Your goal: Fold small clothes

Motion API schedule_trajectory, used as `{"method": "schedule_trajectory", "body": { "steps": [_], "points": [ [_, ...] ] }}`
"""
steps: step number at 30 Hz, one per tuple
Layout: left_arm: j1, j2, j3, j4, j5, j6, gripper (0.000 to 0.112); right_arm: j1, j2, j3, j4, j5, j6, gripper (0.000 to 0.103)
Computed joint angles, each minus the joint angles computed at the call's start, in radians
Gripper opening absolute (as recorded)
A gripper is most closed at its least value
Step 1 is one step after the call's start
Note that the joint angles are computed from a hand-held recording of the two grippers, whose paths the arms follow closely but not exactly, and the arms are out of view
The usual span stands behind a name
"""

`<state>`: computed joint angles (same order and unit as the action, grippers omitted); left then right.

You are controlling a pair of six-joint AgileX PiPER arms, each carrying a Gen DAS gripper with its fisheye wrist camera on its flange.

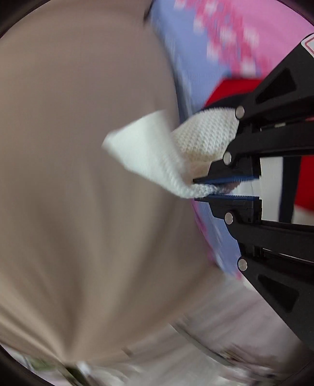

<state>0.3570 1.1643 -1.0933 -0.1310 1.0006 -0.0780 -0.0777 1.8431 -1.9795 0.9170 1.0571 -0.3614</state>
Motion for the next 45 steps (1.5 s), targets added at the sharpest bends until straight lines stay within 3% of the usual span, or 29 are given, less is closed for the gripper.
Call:
{"method": "schedule_trajectory", "body": {
  "steps": [1, 3, 5, 7, 11, 16, 18, 19, 20, 21, 23, 34, 35, 37, 39, 42, 45],
  "points": [
    [0.037, 0.025, -0.02, -0.04, -0.008, 0.032, 0.098, 0.096, 0.006, 0.003, -0.016, -0.009, 0.001, 0.018],
    [0.078, 0.074, -0.053, -0.096, -0.018, 0.071, 0.098, 0.263, 0.017, 0.044, -0.104, -0.065, 0.0, 0.043],
    [0.133, 0.156, -0.101, -0.201, -0.021, 0.143, 0.098, 0.404, 0.004, 0.152, -0.259, -0.169, 0.037, 0.043],
    [0.157, 0.248, -0.142, -0.29, -0.046, 0.175, 0.098, 0.455, -0.053, 0.33, -0.346, -0.267, 0.094, 0.043],
    [0.105, 0.456, -0.251, -0.323, -0.061, 0.114, 0.098, 0.35, -0.167, 0.616, -0.377, -0.323, 0.185, 0.048],
    [0.038, 0.594, -0.317, -0.433, -0.095, 0.05, 0.09, 0.156, -0.177, 0.706, -0.327, -0.241, 0.208, 0.049],
    [-0.004, 0.644, -0.365, -0.423, -0.094, 0.008, 0.067, 0.135, -0.167, 0.701, -0.345, -0.242, 0.214, 0.052],
    [-0.025, 0.66, -0.388, -0.389, -0.093, -0.027, 0.062, 0.126, -0.153, 0.691, -0.352, -0.24, 0.216, 0.053],
    [-0.047, 0.676, -0.421, -0.345, -0.097, -0.062, 0.048, 0.118, -0.141, 0.691, -0.344, -0.243, 0.207, 0.054],
    [-0.054, 0.688, -0.442, -0.341, -0.093, -0.061, 0.026, 0.114, -0.134, 0.7, -0.334, -0.25, 0.195, 0.054],
    [-0.049, 0.706, -0.474, -0.369, -0.07, -0.049, 0.011, 0.114, -0.121, 0.703, -0.335, -0.26, 0.194, 0.054],
    [-0.011, 0.637, -0.459, -0.333, -0.124, 0.002, 0.008, 0.06, -0.052, 0.691, -0.183, -0.266, 0.115, 0.053],
    [-0.008, 0.644, -0.455, -0.337, -0.123, 0.007, 0.009, 0.049, -0.044, 0.694, -0.142, -0.262, 0.094, 0.053],
    [-0.002, 0.652, -0.441, -0.334, -0.126, 0.02, 0.009, 0.038, -0.032, 0.697, -0.085, -0.271, 0.076, 0.043],
    [0.001, 0.651, -0.417, -0.346, -0.132, 0.048, 0.009, 0.039, -0.027, 0.693, -0.063, -0.296, 0.064, 0.01],
    [-0.004, 0.659, -0.394, -0.344, -0.148, 0.084, 0.01, 0.026, -0.09, 0.74, -0.028, -0.364, 0.014, 0.01],
    [-0.017, 0.659, -0.351, -0.334, -0.196, 0.1, 0.01, 0.028, -0.078, 0.741, -0.111, -0.39, 0.059, 0.01]
  ]
}}
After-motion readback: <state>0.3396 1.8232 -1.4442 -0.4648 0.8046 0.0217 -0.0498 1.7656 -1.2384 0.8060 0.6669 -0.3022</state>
